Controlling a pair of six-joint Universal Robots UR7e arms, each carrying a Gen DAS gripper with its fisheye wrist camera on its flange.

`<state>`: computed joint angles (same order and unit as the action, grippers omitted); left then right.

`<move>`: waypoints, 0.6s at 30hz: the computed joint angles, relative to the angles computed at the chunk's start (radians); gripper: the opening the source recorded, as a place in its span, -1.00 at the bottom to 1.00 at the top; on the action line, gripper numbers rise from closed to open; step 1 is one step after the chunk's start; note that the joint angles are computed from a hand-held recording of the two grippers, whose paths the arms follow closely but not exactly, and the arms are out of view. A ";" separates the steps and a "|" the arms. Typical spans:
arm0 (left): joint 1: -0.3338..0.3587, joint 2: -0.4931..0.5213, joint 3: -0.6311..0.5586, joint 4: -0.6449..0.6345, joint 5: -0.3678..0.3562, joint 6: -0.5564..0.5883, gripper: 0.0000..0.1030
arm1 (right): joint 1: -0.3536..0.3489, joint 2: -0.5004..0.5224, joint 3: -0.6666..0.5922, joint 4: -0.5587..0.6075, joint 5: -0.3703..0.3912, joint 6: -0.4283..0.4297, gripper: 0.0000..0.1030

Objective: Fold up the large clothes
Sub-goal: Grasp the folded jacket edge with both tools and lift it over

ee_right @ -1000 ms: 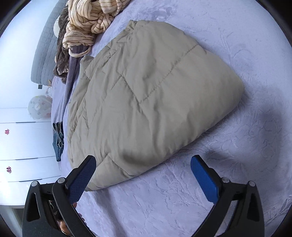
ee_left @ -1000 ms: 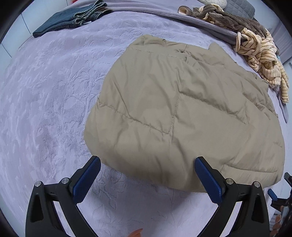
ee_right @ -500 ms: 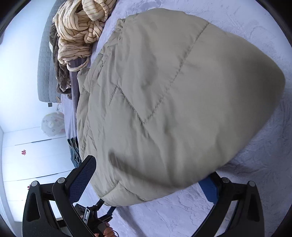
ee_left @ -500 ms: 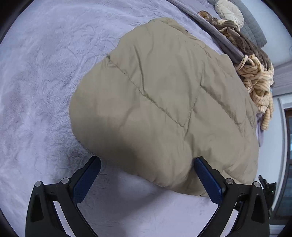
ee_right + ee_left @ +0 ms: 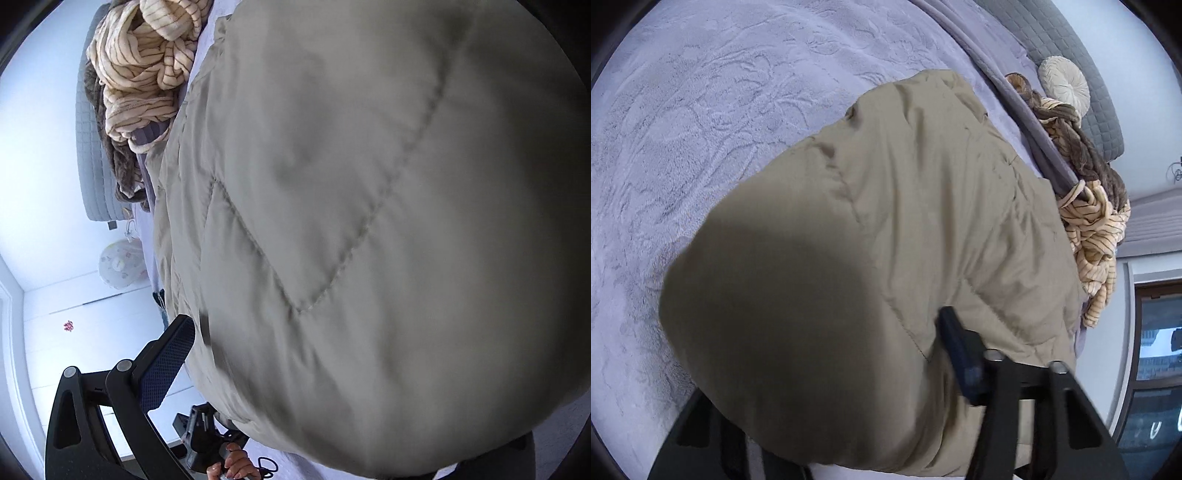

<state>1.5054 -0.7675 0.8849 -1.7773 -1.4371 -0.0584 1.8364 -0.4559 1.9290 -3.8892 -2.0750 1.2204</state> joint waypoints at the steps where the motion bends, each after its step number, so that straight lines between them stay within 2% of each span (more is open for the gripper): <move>1: -0.003 -0.004 0.004 -0.007 -0.002 0.018 -0.41 | 0.002 -0.001 0.005 -0.001 -0.007 0.017 0.46; 2: -0.009 -0.009 0.008 -0.016 0.006 0.046 -0.53 | 0.002 0.000 0.011 -0.006 -0.005 0.027 0.11; 5: -0.038 -0.044 0.053 -0.045 0.043 0.146 -0.64 | 0.013 0.004 0.020 -0.042 -0.005 0.011 -0.36; 8: -0.059 -0.080 0.089 -0.064 0.062 0.225 -0.66 | 0.050 -0.010 0.019 -0.017 -0.042 -0.024 -0.49; 12: -0.062 -0.121 0.097 -0.026 0.046 0.290 -0.66 | 0.110 -0.006 0.014 -0.021 -0.093 -0.025 -0.51; 14: -0.058 -0.144 0.096 0.011 0.036 0.329 -0.66 | 0.146 0.000 0.009 -0.003 -0.128 -0.005 -0.51; 18: -0.039 -0.195 0.091 0.110 0.022 0.402 -0.66 | 0.230 0.030 0.002 0.038 -0.200 0.087 -0.51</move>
<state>1.4662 -0.9628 0.9758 -1.6675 -1.4147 0.3431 2.0660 -0.4256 1.9309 -3.8510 -2.2746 1.3069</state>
